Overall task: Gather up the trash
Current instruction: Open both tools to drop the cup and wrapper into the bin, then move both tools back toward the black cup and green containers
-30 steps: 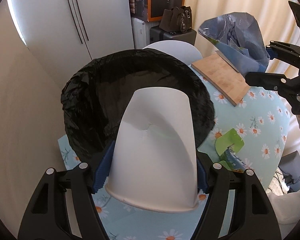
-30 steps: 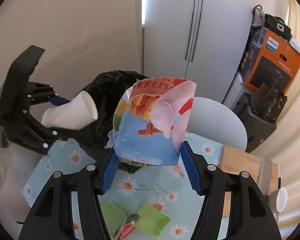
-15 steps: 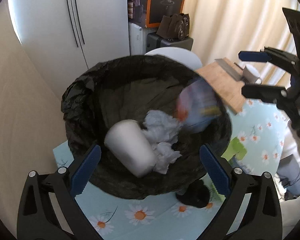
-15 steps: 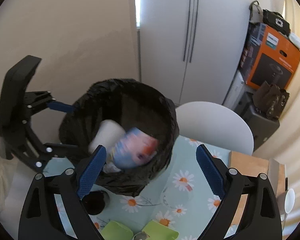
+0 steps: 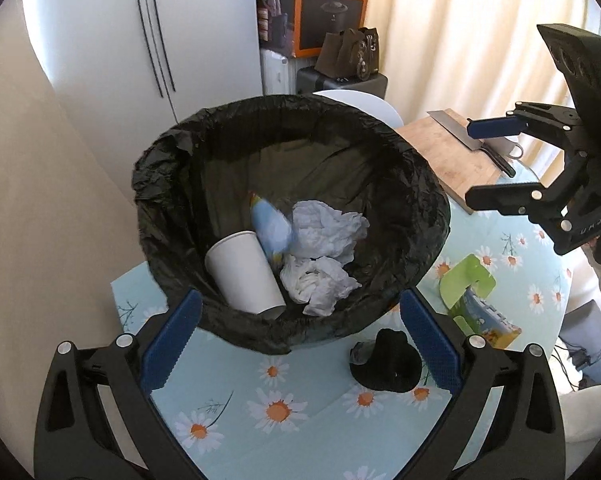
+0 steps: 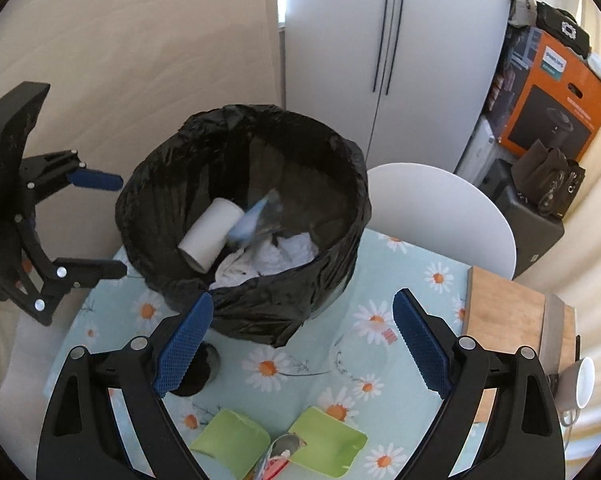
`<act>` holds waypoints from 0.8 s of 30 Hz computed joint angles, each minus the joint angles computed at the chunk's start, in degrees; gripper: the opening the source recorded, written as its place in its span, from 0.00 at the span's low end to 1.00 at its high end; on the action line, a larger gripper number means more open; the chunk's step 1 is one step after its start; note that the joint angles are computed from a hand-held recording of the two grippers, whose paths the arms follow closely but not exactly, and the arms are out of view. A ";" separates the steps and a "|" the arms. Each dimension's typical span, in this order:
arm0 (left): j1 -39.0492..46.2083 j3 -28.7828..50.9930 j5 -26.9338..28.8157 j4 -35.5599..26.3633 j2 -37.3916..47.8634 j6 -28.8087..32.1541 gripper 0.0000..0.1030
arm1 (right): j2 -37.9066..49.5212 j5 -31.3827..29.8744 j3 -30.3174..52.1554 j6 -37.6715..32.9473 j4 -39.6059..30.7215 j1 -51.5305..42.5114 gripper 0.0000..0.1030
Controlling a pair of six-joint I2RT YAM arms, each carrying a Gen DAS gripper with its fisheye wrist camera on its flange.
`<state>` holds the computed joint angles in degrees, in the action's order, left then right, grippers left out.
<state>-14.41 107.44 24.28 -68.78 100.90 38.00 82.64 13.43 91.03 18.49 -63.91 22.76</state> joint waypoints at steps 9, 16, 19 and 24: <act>1.03 -5.85 -0.20 0.60 -5.62 1.27 0.94 | -1.73 1.76 -1.05 2.72 -1.47 3.89 0.84; 1.10 -10.55 -0.90 1.63 -9.68 2.50 0.94 | -3.56 4.33 -2.43 5.33 -3.25 6.79 0.84; 0.93 -12.70 -0.94 1.81 -11.10 3.29 0.94 | -5.06 5.22 -3.92 7.17 -3.78 7.90 0.84; 0.08 -17.32 -2.11 3.48 -13.77 5.39 0.94 | -8.32 7.12 -8.37 11.10 -4.16 9.62 0.84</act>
<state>-14.33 90.11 22.18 -65.30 87.12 43.39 74.33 20.55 82.66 29.59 -68.08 32.38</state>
